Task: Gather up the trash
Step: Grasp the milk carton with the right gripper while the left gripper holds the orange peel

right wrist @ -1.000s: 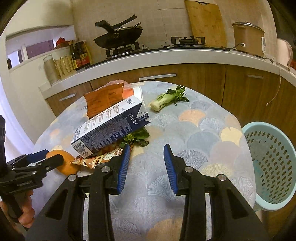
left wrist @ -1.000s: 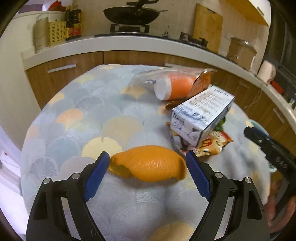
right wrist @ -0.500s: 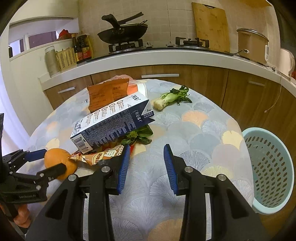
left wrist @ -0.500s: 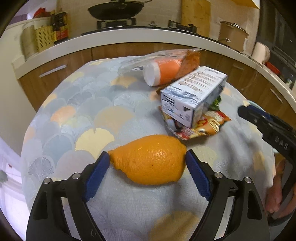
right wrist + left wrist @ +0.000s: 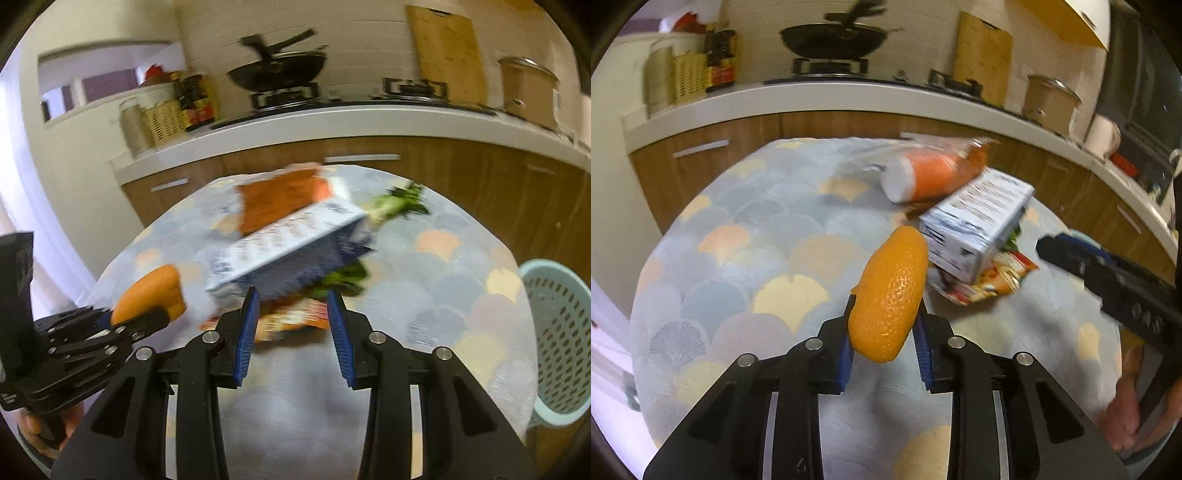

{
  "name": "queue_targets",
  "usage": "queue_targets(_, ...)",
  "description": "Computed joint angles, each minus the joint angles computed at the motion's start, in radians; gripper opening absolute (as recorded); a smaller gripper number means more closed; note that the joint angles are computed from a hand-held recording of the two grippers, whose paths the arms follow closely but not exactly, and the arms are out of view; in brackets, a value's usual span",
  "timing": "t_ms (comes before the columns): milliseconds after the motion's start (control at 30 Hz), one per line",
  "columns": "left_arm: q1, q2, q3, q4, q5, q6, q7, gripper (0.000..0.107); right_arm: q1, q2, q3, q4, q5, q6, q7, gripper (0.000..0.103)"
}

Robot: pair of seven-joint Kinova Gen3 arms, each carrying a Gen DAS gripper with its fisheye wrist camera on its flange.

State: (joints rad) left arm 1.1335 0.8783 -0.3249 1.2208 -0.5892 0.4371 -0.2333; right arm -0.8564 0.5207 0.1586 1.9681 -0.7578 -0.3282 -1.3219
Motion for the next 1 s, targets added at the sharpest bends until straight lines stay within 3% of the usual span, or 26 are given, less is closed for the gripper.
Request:
queue_targets(33, 0.005, -0.004, -0.018, 0.019, 0.000, -0.025, 0.025, 0.026, -0.039, 0.014, 0.034, -0.023, -0.032, 0.016, 0.025, 0.056)
queue_targets(67, 0.017, -0.010, -0.045, 0.045, 0.003, -0.057, 0.062, 0.026, -0.082, 0.026, 0.080, -0.040, -0.072, 0.036, 0.053, 0.058)
queue_targets(167, 0.030, -0.018, -0.085, 0.084, 0.018, -0.113, 0.096, 0.026, -0.189, 0.092, 0.219, -0.113, -0.194, 0.119, 0.139, 0.059)
queue_targets(267, 0.040, -0.015, -0.095, 0.079, 0.030, -0.114, 0.076, 0.026, -0.265, 0.148, 0.358, -0.164, -0.316, 0.227, 0.193, 0.059)
queue_targets(367, 0.036, -0.016, -0.093, 0.081, 0.044, -0.125, 0.053, 0.026, -0.346, 0.165, 0.488, -0.139, -0.357, 0.264, 0.145, 0.059)
queue_targets(500, 0.038, -0.021, -0.111, 0.102, 0.079, -0.163, 0.038, 0.026, -0.339, 0.108, 0.496, -0.043, -0.280, 0.170, 0.007, 0.059)
queue_targets(633, 0.045, -0.022, -0.131, 0.116, 0.117, -0.191, 0.010, 0.026, -0.341, 0.132, 0.573, -0.035, -0.324, 0.202, -0.002, 0.059)
queue_targets(800, 0.041, -0.022, -0.130, 0.115, 0.160, -0.196, -0.041, 0.027, -0.284, 0.090, 0.524, 0.007, -0.263, 0.162, -0.085, 0.059)
queue_targets(900, 0.045, -0.019, -0.137, 0.111, 0.180, -0.194, -0.064, 0.027, -0.210, 0.039, 0.403, 0.034, -0.157, 0.078, -0.132, 0.059)
queue_targets(1000, 0.051, -0.016, -0.146, 0.109, 0.194, -0.191, -0.076, 0.027, -0.106, 0.020, 0.280, 0.003, -0.059, 0.073, -0.134, 0.064)
